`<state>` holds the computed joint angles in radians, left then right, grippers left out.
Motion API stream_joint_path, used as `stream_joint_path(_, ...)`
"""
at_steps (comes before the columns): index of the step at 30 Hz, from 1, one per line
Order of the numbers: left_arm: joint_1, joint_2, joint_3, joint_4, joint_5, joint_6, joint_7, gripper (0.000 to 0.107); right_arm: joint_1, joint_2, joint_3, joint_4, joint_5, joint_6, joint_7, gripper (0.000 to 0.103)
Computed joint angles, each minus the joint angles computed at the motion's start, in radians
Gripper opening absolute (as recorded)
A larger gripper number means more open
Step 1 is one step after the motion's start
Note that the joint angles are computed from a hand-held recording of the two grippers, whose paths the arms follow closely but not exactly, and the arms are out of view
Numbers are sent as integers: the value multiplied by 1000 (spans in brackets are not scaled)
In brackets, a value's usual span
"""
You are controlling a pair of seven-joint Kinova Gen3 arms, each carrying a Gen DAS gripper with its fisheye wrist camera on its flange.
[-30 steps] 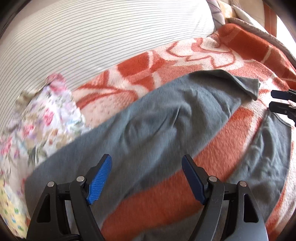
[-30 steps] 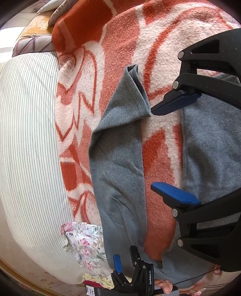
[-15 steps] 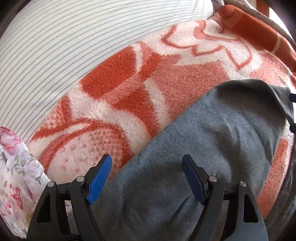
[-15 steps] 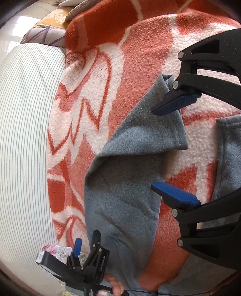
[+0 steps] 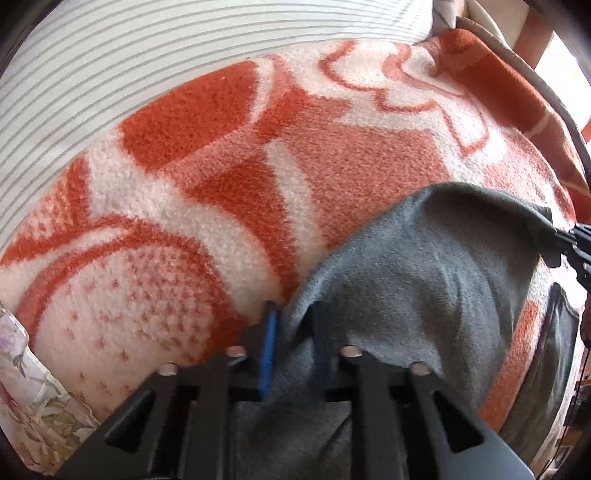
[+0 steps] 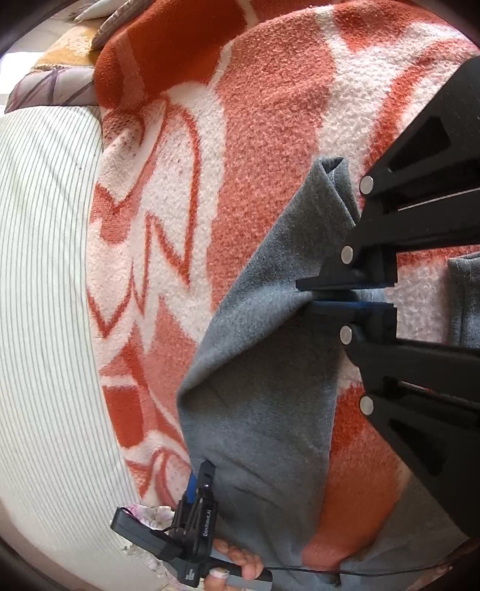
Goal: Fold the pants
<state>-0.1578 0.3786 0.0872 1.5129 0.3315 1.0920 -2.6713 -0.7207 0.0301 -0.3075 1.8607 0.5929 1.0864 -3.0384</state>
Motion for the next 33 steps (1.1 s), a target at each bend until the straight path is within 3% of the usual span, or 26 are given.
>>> stream_joint_path(4, -25, -77, -1, 75, 33, -23, -54, 4, -10, -20, -12, -7, 20, 27, -22, 5)
stream_joint_path(10, -126, -182, -52, 137, 158, 88, -208, 3, -26, -24, -35, -32, 24, 84, -25, 4)
stream_joint_path(19, -223, -276, -161, 173, 246, 259, -340, 3, -48, -43, -62, -88, 22, 159, 11, 4)
stream_joint_path(25, -295, -370, -263, 258, 259, 380, -460, 3, -55, -61, -78, -91, -27, 178, 61, 4)
stream_joint_path(33, -366, -464, -381, 394, 207, 452, -603, 3, -85, -84, -122, -63, -49, 206, 13, 4)
